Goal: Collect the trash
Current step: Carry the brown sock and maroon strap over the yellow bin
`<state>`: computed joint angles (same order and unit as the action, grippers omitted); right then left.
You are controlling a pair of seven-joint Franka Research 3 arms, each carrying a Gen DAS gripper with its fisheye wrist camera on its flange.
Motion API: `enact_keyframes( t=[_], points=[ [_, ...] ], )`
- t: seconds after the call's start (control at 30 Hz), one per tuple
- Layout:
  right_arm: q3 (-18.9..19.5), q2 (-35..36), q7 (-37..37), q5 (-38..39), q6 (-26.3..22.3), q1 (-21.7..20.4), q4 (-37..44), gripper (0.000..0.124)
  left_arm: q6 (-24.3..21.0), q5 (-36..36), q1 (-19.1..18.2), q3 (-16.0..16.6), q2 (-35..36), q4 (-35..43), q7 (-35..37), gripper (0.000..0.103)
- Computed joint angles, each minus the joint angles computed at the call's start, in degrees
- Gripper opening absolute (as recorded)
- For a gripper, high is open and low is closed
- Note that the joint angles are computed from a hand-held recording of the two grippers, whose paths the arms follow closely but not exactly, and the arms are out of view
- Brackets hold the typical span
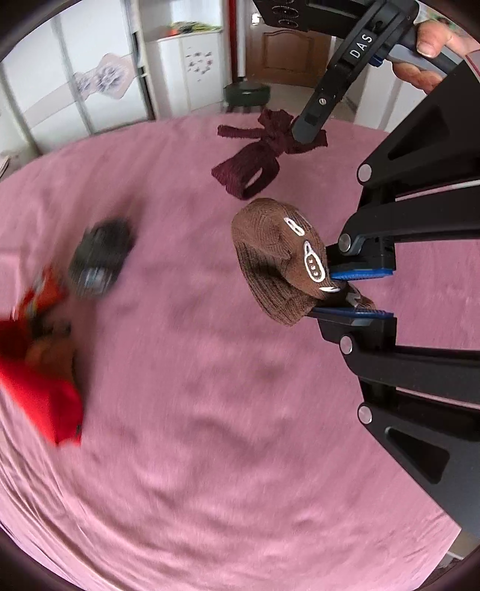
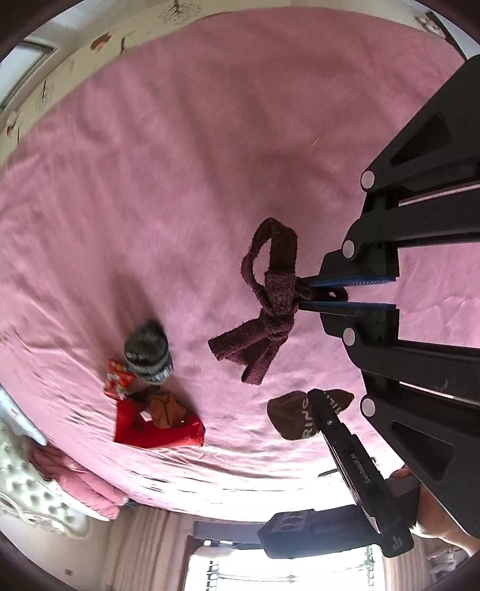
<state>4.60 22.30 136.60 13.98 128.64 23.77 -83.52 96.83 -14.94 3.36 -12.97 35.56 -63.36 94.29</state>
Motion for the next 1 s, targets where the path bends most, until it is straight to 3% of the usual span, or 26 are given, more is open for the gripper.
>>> enact_keyframes(
  t=[0.43, 0.77, 1.0],
  points=[
    [-0.31, -23.80, 4.30, -2.12, 10.26, -3.65, -30.00, 0.007, 4.46, -1.75, -8.04, -3.12, -8.10, -10.52, 0.69, 0.012],
    [-0.66, -37.74, 2.00, -0.92, 10.49, -9.75, -44.56, 0.007, 4.23, -0.70, -16.46, -5.42, -3.84, -4.85, -3.55, 0.012],
    [-1.39, -44.74, 1.29, -0.55, 9.87, -14.57, -51.44, 0.007, 0.41, 1.50, -22.50, -6.63, 3.31, 5.75, -5.47, 0.012]
  ],
)
